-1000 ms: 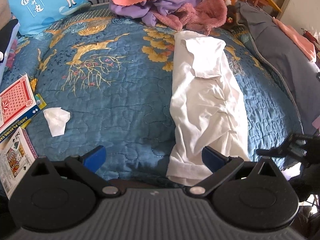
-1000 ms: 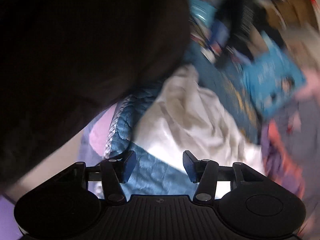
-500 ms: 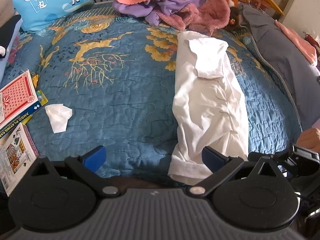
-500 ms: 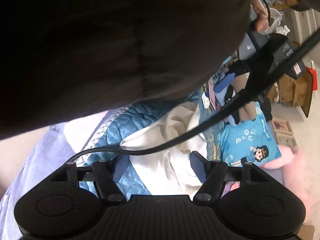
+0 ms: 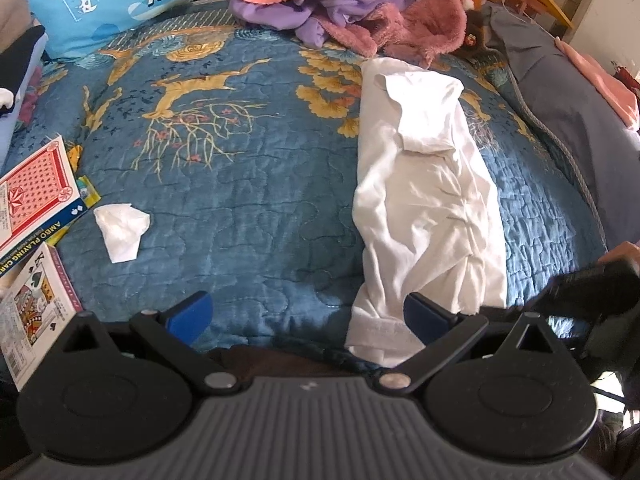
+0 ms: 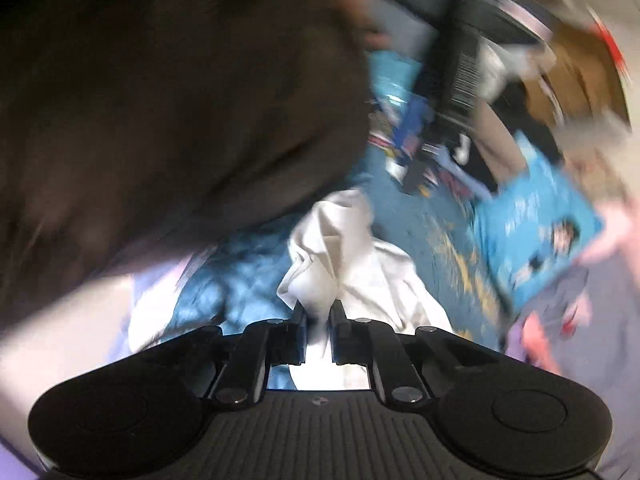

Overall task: Fold clothes
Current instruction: 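Grasp the folded shirt end with the right gripper and roll it up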

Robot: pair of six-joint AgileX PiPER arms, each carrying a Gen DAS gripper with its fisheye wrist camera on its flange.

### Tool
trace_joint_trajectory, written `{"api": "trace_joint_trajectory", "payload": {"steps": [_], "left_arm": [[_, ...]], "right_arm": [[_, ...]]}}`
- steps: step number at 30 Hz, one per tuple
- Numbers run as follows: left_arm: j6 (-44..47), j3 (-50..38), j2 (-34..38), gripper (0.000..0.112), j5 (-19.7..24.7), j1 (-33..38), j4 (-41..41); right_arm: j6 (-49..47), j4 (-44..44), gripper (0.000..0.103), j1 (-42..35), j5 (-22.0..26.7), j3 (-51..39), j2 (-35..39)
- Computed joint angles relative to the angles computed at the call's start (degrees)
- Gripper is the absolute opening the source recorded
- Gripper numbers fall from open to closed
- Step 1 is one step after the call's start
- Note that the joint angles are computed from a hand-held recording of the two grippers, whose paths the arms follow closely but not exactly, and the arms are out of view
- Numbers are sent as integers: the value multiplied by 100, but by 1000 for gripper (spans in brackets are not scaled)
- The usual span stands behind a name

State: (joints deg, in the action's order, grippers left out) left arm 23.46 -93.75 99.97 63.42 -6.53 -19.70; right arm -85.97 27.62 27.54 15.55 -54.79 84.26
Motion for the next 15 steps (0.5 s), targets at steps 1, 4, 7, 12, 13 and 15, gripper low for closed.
{"api": "trace_joint_trajectory", "payload": {"steps": [1,4,7,12,13,15], "left_arm": [[-3,-8,7,103,4,29,-25],[-52,-68,64,103,13,97,-82],[-111,-95,111,103,-7,118,-86],[1,-180,266,103,86,307,-544],[70,-208,299,103,131,393,-778],[133,-266,328,103,158,489,-1032]], "right_arm": [[248,115,10,-124,294,-261,61],[1047,417,10,-543,1127,-1187,385],[1610,747,10,-935,1505,-1874,752],[2503,980,10,-1440,1831,-2775,1281],[2671,936,10,-1504,1917,-2967,1392],[3069,803,10,-1657,1990,-3364,1652]]}}
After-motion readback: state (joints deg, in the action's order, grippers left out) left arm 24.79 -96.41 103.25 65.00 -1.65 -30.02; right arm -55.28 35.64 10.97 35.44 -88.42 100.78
